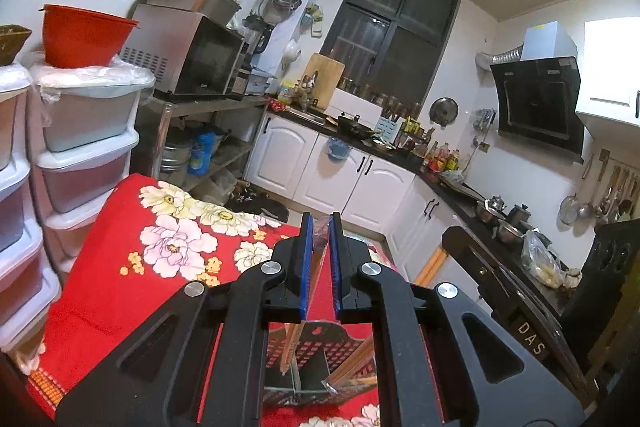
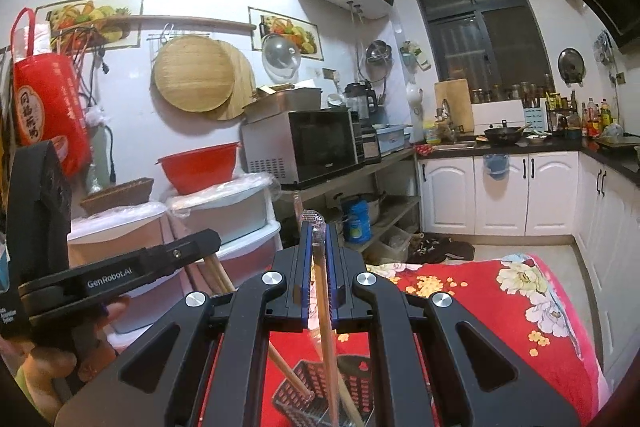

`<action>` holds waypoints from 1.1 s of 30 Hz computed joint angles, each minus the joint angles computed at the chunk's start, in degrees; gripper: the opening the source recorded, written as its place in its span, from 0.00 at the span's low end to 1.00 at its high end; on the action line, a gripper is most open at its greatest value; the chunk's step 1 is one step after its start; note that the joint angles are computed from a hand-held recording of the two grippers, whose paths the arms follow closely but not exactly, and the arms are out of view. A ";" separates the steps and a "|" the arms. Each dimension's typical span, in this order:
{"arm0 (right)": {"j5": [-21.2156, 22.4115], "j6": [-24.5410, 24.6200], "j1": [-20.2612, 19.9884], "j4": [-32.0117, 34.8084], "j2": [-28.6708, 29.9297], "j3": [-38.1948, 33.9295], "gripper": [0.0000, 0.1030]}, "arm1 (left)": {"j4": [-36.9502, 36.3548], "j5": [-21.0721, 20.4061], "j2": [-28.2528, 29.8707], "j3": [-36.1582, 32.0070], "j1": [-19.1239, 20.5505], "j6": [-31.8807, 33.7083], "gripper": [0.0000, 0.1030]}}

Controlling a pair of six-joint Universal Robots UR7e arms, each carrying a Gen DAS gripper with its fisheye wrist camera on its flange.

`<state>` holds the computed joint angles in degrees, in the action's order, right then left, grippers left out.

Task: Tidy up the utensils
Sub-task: 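Lift the held chopsticks with both grippers and carry them above the caddy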

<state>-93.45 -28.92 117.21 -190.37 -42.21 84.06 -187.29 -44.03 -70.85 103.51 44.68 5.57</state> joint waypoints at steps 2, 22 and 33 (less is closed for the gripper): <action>-0.19 -0.21 -0.26 -0.44 0.73 -0.71 0.07 | -0.63 0.33 0.76 -0.51 0.29 1.10 0.03; -3.11 -2.71 -3.78 -2.82 6.81 -2.32 0.07 | -0.47 -1.83 4.21 0.44 7.50 -1.06 0.03; -4.75 -1.54 -5.00 -2.62 5.29 0.94 0.07 | -0.52 -2.21 4.37 3.03 7.97 -1.86 0.03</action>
